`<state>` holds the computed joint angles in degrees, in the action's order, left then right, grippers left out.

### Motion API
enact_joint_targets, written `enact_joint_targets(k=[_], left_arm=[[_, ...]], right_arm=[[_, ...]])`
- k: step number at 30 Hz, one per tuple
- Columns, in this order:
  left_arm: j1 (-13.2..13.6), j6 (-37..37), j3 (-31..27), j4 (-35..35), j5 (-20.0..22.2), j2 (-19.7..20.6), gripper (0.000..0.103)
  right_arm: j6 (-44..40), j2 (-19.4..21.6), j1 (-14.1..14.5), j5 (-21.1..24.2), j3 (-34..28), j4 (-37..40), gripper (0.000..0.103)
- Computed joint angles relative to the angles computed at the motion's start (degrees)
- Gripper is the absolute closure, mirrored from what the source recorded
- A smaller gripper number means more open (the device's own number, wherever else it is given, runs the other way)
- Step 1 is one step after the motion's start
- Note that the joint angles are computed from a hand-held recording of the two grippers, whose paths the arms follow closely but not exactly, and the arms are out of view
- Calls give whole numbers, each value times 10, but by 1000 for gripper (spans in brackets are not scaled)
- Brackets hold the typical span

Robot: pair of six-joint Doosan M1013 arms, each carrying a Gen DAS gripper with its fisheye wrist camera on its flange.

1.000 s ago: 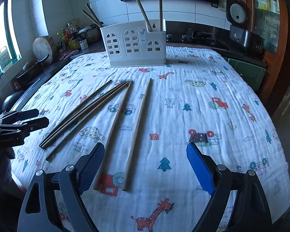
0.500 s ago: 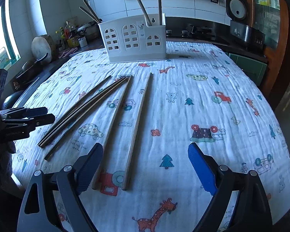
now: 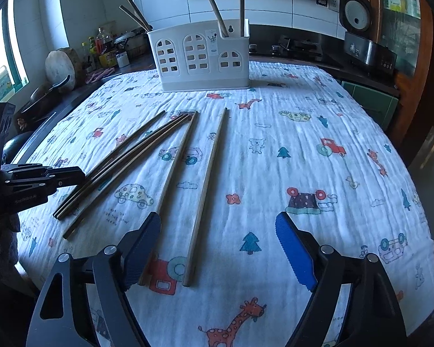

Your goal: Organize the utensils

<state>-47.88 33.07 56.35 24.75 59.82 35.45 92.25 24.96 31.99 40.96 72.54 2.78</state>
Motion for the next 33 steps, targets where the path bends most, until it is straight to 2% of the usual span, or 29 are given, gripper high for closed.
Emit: enact_joint_targets(k=[16,24,28,33], left_arm=[[-2,10,-17,-6,29,11,95],[-2,-3,-11,-5,21,8,95],[-3,4,-9,-5,18,7,95],[-1,11,-7,-10,15,6,95]], right_arm=[[3,8,1,18,-7,3,62],[-4,13,7,22,-15,17,79],[17,20,13,38,-23,-2,84],[49,20,23,33,-21,-54,85]])
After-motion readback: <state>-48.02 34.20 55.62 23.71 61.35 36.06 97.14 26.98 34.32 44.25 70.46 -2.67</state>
